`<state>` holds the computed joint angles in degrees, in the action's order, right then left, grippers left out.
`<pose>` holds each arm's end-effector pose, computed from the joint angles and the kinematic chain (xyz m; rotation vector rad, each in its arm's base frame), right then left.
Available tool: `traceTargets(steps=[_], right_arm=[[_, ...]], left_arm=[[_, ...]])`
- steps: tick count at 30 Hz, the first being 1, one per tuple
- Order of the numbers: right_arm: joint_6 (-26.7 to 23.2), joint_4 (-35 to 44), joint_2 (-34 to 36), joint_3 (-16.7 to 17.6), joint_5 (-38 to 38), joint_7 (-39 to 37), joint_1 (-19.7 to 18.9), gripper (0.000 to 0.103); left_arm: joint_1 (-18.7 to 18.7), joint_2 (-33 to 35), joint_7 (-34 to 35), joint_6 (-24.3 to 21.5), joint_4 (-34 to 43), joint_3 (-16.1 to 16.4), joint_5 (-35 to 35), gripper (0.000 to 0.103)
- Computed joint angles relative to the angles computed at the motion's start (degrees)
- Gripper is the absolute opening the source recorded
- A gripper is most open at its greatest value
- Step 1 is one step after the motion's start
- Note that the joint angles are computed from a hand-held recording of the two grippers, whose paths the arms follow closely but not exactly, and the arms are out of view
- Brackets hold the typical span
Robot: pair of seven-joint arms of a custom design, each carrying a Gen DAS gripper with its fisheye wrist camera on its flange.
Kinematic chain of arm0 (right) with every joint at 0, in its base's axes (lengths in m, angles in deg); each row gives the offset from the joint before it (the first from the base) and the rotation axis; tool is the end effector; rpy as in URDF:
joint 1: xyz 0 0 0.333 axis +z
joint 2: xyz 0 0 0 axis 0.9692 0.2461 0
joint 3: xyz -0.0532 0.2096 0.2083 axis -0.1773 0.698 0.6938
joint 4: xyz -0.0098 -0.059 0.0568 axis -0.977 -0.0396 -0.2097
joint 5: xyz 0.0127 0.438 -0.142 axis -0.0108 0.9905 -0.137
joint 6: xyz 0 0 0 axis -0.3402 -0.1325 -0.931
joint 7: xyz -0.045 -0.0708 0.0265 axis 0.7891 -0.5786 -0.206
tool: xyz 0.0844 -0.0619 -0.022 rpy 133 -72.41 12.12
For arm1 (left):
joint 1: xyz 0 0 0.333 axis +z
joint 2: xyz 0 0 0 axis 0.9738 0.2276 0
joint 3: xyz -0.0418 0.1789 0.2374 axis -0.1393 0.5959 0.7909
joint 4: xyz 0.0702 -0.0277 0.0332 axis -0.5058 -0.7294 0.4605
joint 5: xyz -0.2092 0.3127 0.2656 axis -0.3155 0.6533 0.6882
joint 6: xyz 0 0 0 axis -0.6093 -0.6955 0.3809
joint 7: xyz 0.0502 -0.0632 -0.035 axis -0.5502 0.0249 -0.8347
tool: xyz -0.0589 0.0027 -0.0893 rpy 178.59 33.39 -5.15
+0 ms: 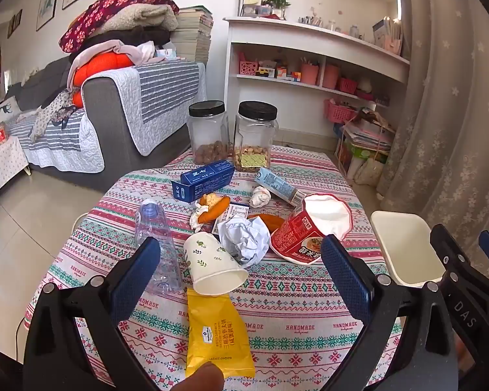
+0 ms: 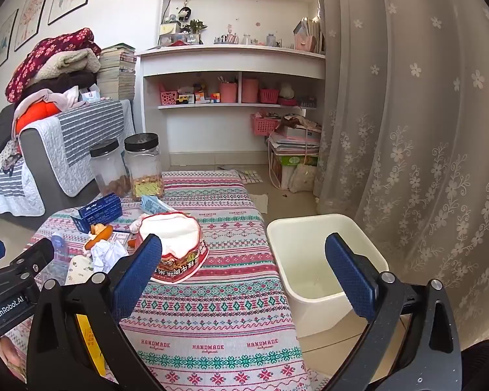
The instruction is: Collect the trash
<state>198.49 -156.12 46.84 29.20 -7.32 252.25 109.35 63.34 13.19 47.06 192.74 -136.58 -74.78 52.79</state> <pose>0.4724 0.4907 0.5746 -1.6347 1.3974 -0.8963 0.4239 -0.3476 0.5751 -1.9173 1.2227 -0.7283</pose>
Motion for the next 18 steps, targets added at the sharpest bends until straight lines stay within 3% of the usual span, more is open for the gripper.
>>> traceTargets(steps=[18], right_arm=[[-0.1, 0.1, -0.1, 0.1, 0.3, -0.1, 0.0, 0.096]], left_arm=[[0.1, -0.6, 0.2, 0.0, -0.6, 0.1, -0.4, 0.096]])
